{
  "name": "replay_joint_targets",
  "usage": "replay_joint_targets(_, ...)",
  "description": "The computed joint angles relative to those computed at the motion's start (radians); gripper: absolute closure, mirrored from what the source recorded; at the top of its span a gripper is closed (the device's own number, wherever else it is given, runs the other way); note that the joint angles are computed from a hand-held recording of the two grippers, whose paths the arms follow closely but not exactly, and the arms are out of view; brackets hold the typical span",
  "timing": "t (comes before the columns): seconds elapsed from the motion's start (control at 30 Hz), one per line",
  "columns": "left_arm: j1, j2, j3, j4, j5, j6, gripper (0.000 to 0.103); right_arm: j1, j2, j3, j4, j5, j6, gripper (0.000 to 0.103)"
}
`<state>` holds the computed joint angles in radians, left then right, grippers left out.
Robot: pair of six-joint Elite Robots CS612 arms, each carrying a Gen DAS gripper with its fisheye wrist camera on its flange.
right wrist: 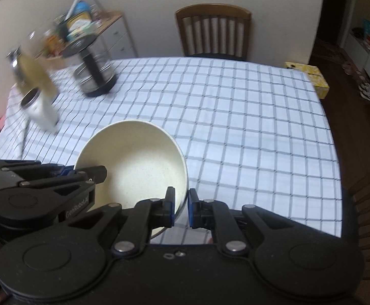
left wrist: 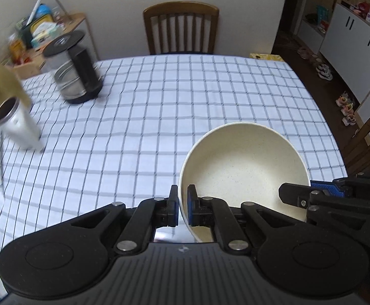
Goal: Organize plates and bowls
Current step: 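Carry the cream bowl with both grippers over the steel pot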
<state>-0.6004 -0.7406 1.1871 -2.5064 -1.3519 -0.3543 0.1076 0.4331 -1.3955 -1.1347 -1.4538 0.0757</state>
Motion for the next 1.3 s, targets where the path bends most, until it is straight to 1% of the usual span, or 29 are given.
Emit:
replay_joint_targets(0.1, 0.009, -0.037, 0.073, -0.017, -0.01, -0.012, 0.098, 0.016, 0.009, -0.019, 0.021, 0.013, -0.001, 0.093)
replay_joint_targets(0.27, 0.03, -0.078, 0.171, -0.049, -0.044, -0.021, 0.098, 0.048, 0.024, -0.045, 0.071, 0.026, -0.005, 0.091)
replay_joint_targets(0.37, 0.034, -0.099, 0.233, -0.104, -0.041, 0.008, 0.098, 0.066, 0.036, -0.061, 0.108, 0.03, -0.002, 0.091)
replay_joint_targets(0.43, 0.038, -0.108, 0.264, -0.124, -0.054, 0.023, 0.098, 0.074, 0.044, -0.071, 0.125, 0.036, 0.003, 0.091)
replay_joint_targets(0.5, 0.043, -0.113, 0.289, -0.14, -0.067, 0.04, 0.098, 0.083, 0.054, -0.083, 0.135, 0.033, 0.018, 0.091)
replay_joint_targets(0.63, 0.043, -0.122, 0.339, -0.207, -0.06, 0.088, 0.098, 0.095, 0.066, -0.087, 0.159, 0.032, 0.036, 0.091)
replay_joint_targets(0.77, 0.053, -0.12, 0.36, -0.232, -0.09, 0.111, 0.098, 0.112, 0.079, -0.099, 0.17, 0.008, 0.034, 0.091)
replay_joint_targets(0.93, 0.058, -0.113, 0.383, -0.296, -0.102, 0.16, 0.097, 0.132, 0.095, -0.111, 0.159, -0.042, 0.035, 0.091)
replay_joint_targets(1.07, 0.064, -0.104, 0.391, -0.34, -0.115, 0.182, 0.097, 0.141, 0.104, -0.111, 0.141, -0.076, 0.043, 0.091)
replay_joint_targets(1.2, 0.065, -0.102, 0.396, -0.357, -0.116, 0.2, 0.097, 0.152, 0.109, -0.108, 0.126, -0.107, 0.049, 0.091)
replay_joint_targets(1.3, 0.069, -0.102, 0.398, -0.362, -0.126, 0.203, 0.097, 0.155, 0.112, -0.111, 0.124, -0.113, 0.058, 0.091)
